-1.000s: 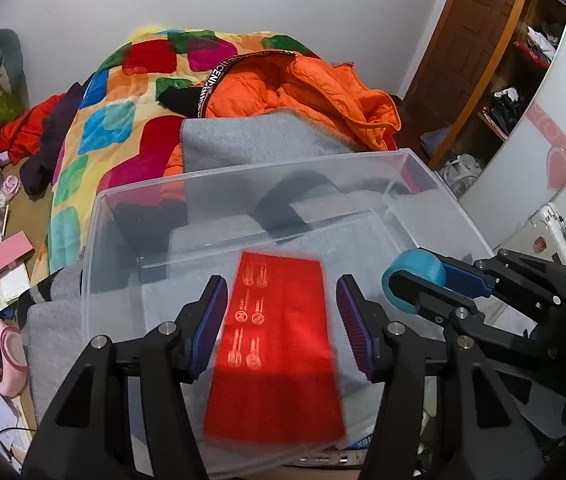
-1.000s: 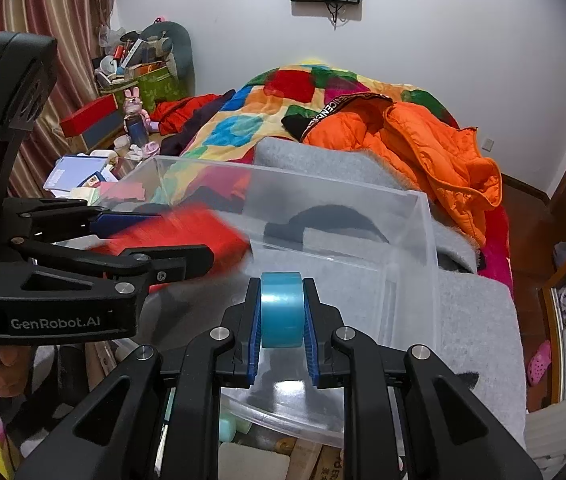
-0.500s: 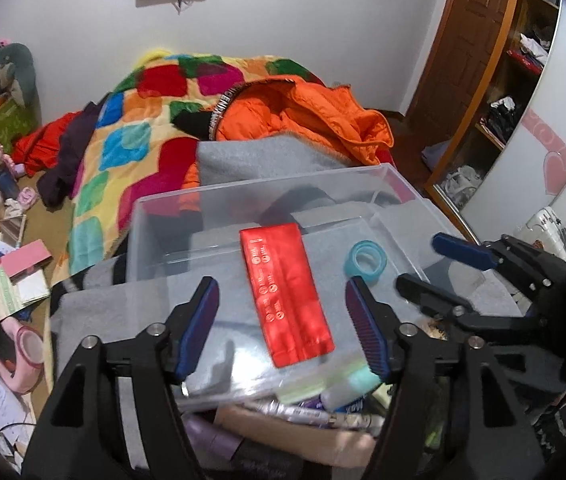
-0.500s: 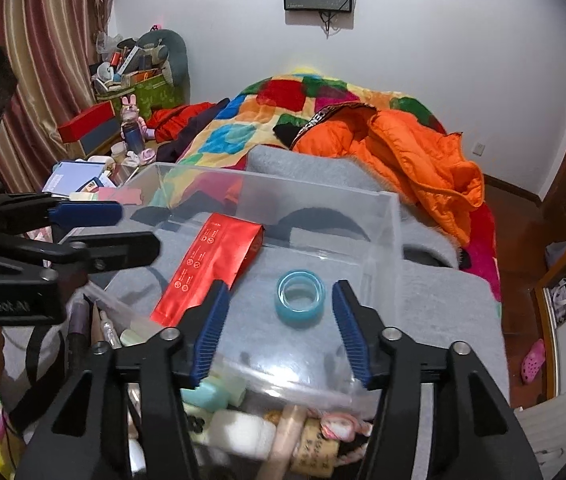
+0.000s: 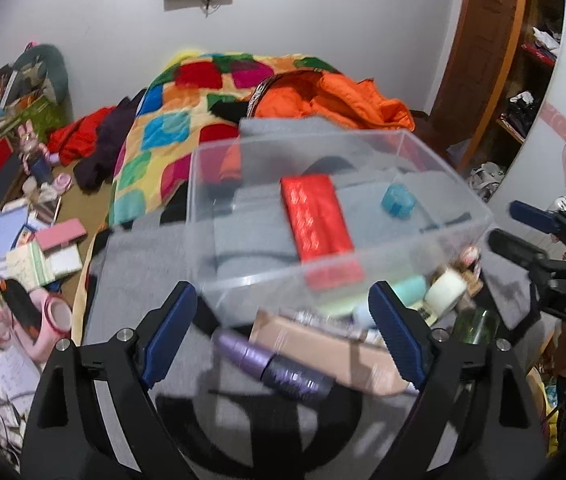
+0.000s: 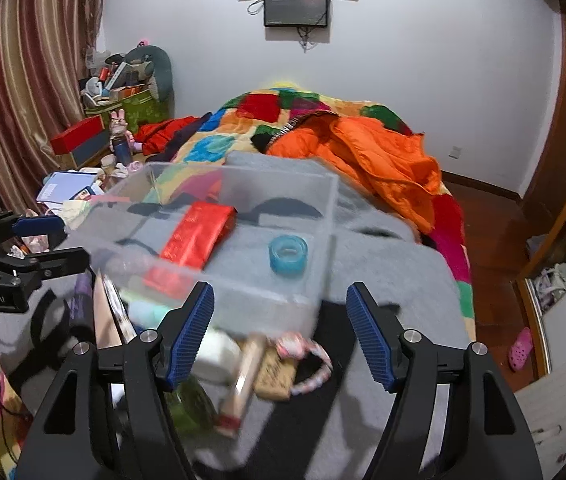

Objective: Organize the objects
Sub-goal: 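Grasp the purple bottle with the left tool while the right tool grasps the rope bracelet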

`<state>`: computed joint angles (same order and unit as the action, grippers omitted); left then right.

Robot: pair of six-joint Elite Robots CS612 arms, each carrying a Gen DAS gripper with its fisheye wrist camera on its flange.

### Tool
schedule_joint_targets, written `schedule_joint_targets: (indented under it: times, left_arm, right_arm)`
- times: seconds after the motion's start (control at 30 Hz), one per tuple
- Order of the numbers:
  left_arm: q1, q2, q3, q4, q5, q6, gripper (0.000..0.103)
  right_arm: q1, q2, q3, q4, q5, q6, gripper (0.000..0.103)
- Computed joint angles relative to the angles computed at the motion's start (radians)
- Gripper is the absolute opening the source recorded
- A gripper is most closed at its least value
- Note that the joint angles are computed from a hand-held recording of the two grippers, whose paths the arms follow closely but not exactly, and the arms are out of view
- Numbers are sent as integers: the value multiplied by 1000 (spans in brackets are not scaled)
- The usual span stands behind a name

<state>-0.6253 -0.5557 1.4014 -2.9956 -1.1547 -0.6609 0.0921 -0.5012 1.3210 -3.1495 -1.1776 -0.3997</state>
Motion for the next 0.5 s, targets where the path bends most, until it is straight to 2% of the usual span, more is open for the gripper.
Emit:
schedule_joint_targets:
  times: [0.3,0.5]
  left_arm:
    - [-1,23,27,30,-33,-108,89]
    - [7,8,98,-73,-78,-150,90]
  right_arm:
    - [-26,5,30,25,-47,33,72]
    - [-27,20,16,67,-58,36,72]
